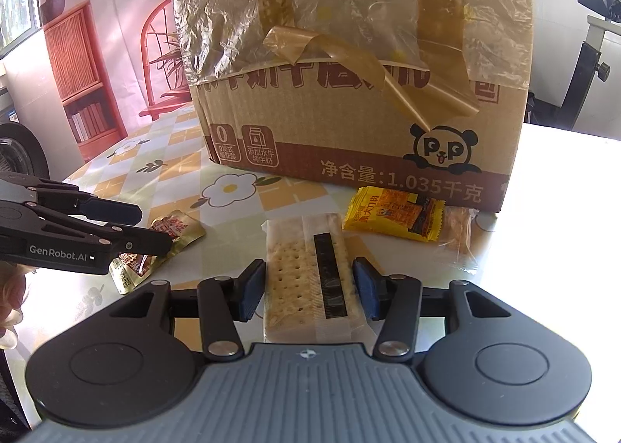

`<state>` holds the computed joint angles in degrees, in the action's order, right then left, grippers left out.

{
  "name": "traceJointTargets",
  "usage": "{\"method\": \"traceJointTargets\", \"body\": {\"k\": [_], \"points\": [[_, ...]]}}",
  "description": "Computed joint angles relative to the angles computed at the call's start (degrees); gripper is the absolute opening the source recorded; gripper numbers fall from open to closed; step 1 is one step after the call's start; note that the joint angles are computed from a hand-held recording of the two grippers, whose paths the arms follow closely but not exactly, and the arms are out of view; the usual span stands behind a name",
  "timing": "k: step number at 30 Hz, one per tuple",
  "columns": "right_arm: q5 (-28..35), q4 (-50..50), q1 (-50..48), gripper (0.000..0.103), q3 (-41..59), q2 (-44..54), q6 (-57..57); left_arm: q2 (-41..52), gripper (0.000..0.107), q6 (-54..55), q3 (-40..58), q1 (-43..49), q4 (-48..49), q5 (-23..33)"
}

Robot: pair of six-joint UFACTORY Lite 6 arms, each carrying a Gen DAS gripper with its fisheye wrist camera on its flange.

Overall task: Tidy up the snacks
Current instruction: 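Lift the cracker packet and spicy snack packet off the table with both tools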

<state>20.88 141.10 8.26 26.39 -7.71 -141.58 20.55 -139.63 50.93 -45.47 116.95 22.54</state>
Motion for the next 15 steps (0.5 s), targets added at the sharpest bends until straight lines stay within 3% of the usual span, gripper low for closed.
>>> {"method": "traceJointTargets", "body": {"k": [5,12,15], "points": [[0.0,-0.1,0.0,0.052,-0.1,0.0,0.2,0.8,0.063,3.1,0.8,-1.5,-5.7,2.0],[0.0,-0.4,0.0,0.052,-0.1,-0.2,0.4,-0.9,0.043,-1.5,-1.3,-2.6,-0.2,3.0],[0.1,-0.5,-0.1,0.052,-0.1,-0.2,0.6,-2.0,0.043,-3.2,-2.1,-3.4,1.3,2.6]]}}
